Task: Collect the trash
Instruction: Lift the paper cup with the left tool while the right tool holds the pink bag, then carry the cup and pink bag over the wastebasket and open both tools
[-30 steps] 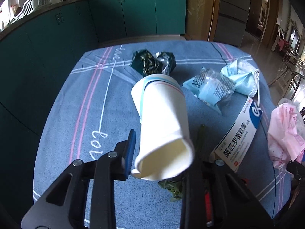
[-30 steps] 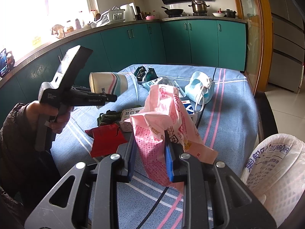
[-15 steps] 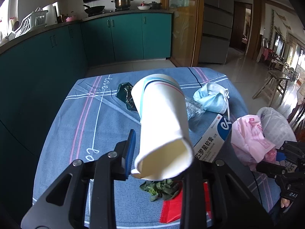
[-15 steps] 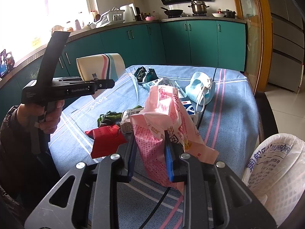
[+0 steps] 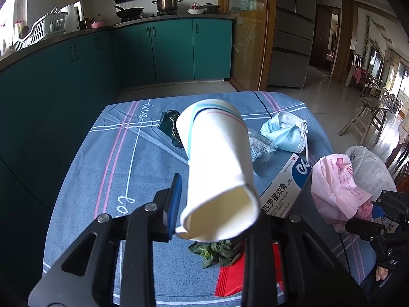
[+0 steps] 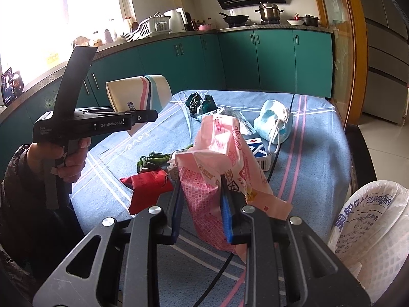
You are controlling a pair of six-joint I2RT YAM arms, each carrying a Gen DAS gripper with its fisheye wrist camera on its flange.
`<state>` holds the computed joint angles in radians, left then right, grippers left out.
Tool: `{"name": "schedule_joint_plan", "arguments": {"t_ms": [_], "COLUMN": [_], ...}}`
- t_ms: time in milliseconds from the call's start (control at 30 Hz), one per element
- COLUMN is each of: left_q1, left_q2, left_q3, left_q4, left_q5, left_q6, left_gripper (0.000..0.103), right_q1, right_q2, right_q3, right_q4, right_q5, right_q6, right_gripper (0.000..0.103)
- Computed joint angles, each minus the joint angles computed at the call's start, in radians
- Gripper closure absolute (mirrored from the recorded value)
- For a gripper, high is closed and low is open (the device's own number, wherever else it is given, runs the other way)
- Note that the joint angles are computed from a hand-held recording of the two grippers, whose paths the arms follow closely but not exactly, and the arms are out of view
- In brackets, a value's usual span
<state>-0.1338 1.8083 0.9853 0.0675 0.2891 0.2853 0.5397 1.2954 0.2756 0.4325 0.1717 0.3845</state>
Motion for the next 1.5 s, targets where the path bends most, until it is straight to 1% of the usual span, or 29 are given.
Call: {"name": "schedule_joint_plan", "arguments": {"t_ms": [167,300,400,500,567,633,700,767,833,900,1000,1067,1200,1267,1367,1500], "left_q1": [0.011,0.025,0.026,0.015,0.0,-0.03,-0.087,-0.141,-0.22,-0.302,-0.434,-0.51,-0.673,-0.731,-0.796,-0.864], "left_q2": [-0.008,-0.021,-0.032,-0.047,-0.06,-0.07,-0.084,-0.093,-0.098,-0.103,-0.107,-0.098,-0.05,-0.015,0.048,0.147], "left_q3": [-0.008,-0.016,-0.028,-0.042,-0.055,-0.066,-0.086,-0.1,-0.114,-0.129,-0.133,-0.124,-0.076,-0.045,0.009,0.092], "left_q4": [0.006,0.013,0.028,0.039,0.037,0.031,0.038,0.038,0.047,0.062,0.06,0.058,0.05,0.045,0.032,0.005], "left_q5": [0.017,0.049,0.069,0.089,0.103,0.103,0.066,0.032,-0.013,-0.064,-0.127,-0.153,-0.221,-0.239,-0.245,-0.247], "left_q6": [-0.006,-0.017,-0.026,-0.031,-0.024,-0.02,-0.019,-0.011,-0.01,-0.009,-0.006,-0.006,-0.027,-0.038,-0.062,-0.086], "left_gripper": [0.074,0.074,0.074,0.074,0.074,0.074,0.074,0.074,0.074,0.074,0.074,0.074,0.074,0.074,0.073,0.072], "right_q1": [0.002,0.001,-0.006,-0.018,-0.042,-0.103,-0.188,-0.281,-0.395,-0.486,-0.54,-0.573,-0.66,-0.768,-0.925,-1.154], "right_q2": [-0.013,-0.028,-0.061,-0.148,-0.243,-0.393,-0.565,-0.7,-0.794,-0.836,-0.828,-0.807,-0.836,-0.878,-0.9,-0.952], "right_q3": [-0.005,-0.014,-0.026,-0.049,-0.07,-0.106,-0.133,-0.156,-0.169,-0.172,-0.176,-0.177,-0.187,-0.194,-0.195,-0.2], "right_q4": [0.003,0.013,0.006,-0.036,-0.087,-0.172,-0.307,-0.424,-0.529,-0.615,-0.674,-0.69,-0.754,-0.792,-0.824,-0.885], "right_q5": [-0.002,-0.001,0.0,0.031,0.049,0.056,0.066,0.059,0.035,0.045,0.1,0.097,0.052,-0.026,-0.137,-0.324], "right_q6": [0.003,0.009,0.011,0.008,0.008,0.014,0.024,0.033,0.036,0.031,0.016,0.01,-0.013,-0.056,-0.113,-0.187], "right_gripper": [0.076,0.076,0.077,0.077,0.077,0.077,0.077,0.077,0.077,0.077,0.077,0.077,0.077,0.077,0.077,0.077]}}
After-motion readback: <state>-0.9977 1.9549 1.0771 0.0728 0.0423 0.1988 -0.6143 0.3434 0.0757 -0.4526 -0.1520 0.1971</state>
